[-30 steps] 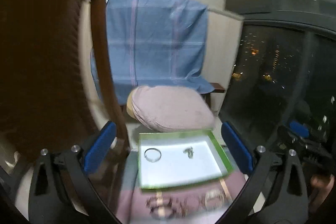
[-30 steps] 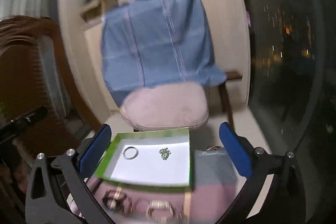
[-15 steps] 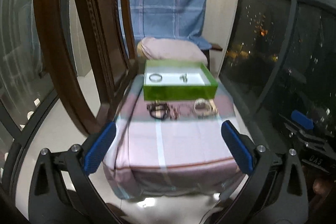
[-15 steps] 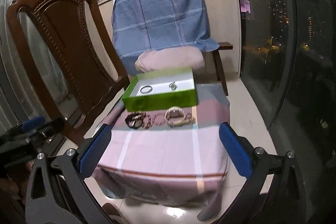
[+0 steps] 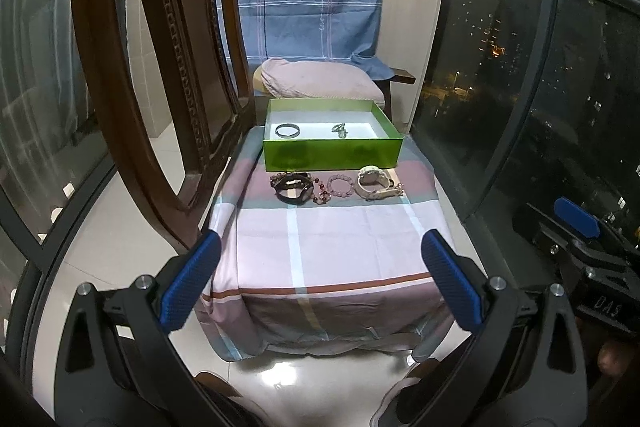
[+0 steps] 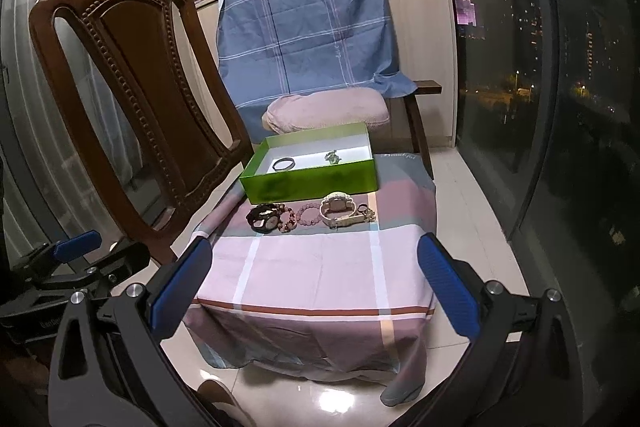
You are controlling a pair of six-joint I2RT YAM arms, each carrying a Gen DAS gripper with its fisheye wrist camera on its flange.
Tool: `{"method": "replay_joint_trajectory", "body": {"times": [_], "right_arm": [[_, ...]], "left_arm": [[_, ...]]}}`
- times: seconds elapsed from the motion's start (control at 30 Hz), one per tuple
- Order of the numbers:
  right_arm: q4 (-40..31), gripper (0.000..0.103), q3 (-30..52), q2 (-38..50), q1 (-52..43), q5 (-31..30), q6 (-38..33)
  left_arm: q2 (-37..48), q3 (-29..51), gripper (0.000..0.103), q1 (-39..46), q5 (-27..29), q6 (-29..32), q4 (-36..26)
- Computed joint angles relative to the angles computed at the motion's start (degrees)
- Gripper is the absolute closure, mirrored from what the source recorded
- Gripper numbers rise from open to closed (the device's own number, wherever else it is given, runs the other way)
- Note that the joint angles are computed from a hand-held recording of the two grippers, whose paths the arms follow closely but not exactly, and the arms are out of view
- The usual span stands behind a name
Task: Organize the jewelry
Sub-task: 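Withdraw both open tools from the box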
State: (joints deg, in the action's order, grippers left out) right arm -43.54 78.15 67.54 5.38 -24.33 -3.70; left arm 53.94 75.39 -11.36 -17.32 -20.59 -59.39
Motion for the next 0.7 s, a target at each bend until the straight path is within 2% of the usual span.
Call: {"method": "replay_joint_trajectory", "body": {"times": [0.2, 0.47, 0.6, 0.7], "right_arm": [[0.0, 0.003, -0.3, -0.1, -0.1, -0.1, -0.3], [0.3, 0.003, -0.1, 1.7, -0.1, 0.3, -0.4], [1.7, 0.003, 0.0, 3.5, 0.5, 1.2, -0.8], [3.8, 0.003, 2.8, 8.8, 1.0, 1.6, -2.4]], "left_arm": [[0.0, 0.0, 0.004, -0.2, -0.4, -0.1, 0.4], [0.9, -0.6, 0.004, 1.7, 1.9, 1.0, 1.4], [2.8, -1.8, 0.004, 5.4, 5.8, 3.9, 4.3], [6.6, -2.3, 0.004, 8.9, 8.0, 7.5, 8.9]]}}
